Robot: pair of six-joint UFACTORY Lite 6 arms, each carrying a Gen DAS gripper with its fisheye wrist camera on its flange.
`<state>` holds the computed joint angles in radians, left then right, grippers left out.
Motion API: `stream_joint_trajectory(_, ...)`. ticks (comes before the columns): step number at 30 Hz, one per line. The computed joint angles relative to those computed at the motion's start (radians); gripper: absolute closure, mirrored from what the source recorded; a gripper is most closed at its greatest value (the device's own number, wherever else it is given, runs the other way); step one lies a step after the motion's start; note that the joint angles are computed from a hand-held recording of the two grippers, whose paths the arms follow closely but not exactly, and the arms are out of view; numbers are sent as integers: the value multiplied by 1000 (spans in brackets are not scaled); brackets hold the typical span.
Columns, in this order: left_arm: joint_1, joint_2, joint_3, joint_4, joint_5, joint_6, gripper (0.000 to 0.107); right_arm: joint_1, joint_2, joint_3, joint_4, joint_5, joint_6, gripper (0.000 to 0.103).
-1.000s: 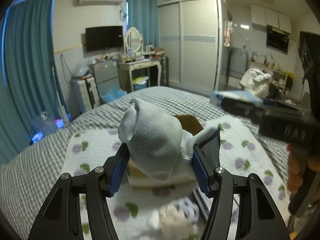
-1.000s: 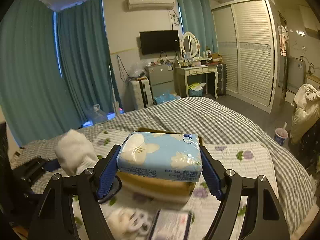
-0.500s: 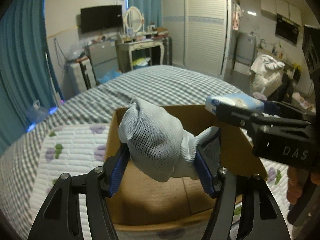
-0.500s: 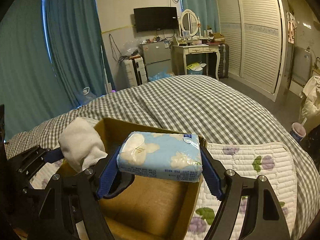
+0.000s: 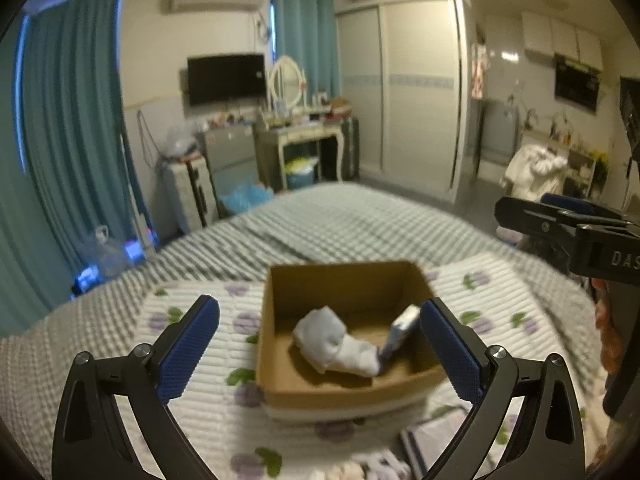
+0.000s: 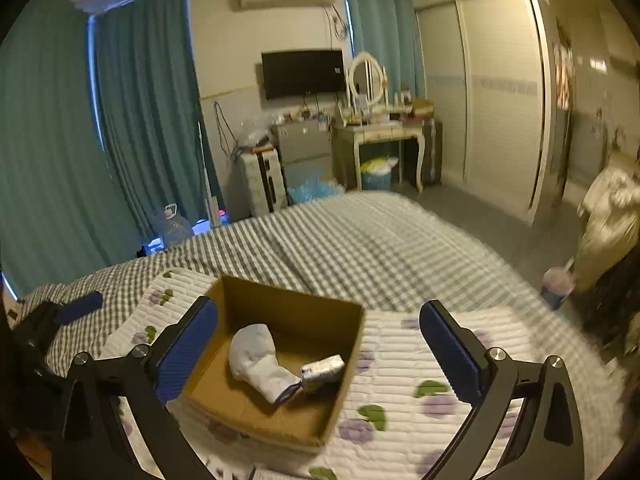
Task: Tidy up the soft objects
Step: 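Carry both items over the box and open both tools to drop them, then grasp the dark tissue pack with the right tool while the left tool grasps the lace cloth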
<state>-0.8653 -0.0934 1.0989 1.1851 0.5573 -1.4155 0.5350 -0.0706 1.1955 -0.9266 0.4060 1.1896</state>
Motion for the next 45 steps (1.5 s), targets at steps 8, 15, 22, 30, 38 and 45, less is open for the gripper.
stream_joint_trajectory(8,-401,-270,-96,-20,478,-54,4,391,-293,-10,21,478,-48,0)
stream_joint_trajectory(15,-521,-323,-292,-41,553,-256,4,665,-390,-261,-22,573,151,0)
stream_joint_trajectory(22,-495,-203,-494,4,434,-551,4,561,-272,-554,-198,271,477,0)
stream_joint_trajectory(30,-432,-67,-615,118,226,-786,5,452,39,-620,-589,3,850,1)
stream_joint_trajectory(38,-392,-15,-601,196,153,-814,5,363,169,-629,-1033,-140,1250,1)
stream_joint_trajectory(45,-361,40,-560,206,100,-782,19,409,187,-635,-1003,-92,1205,10)
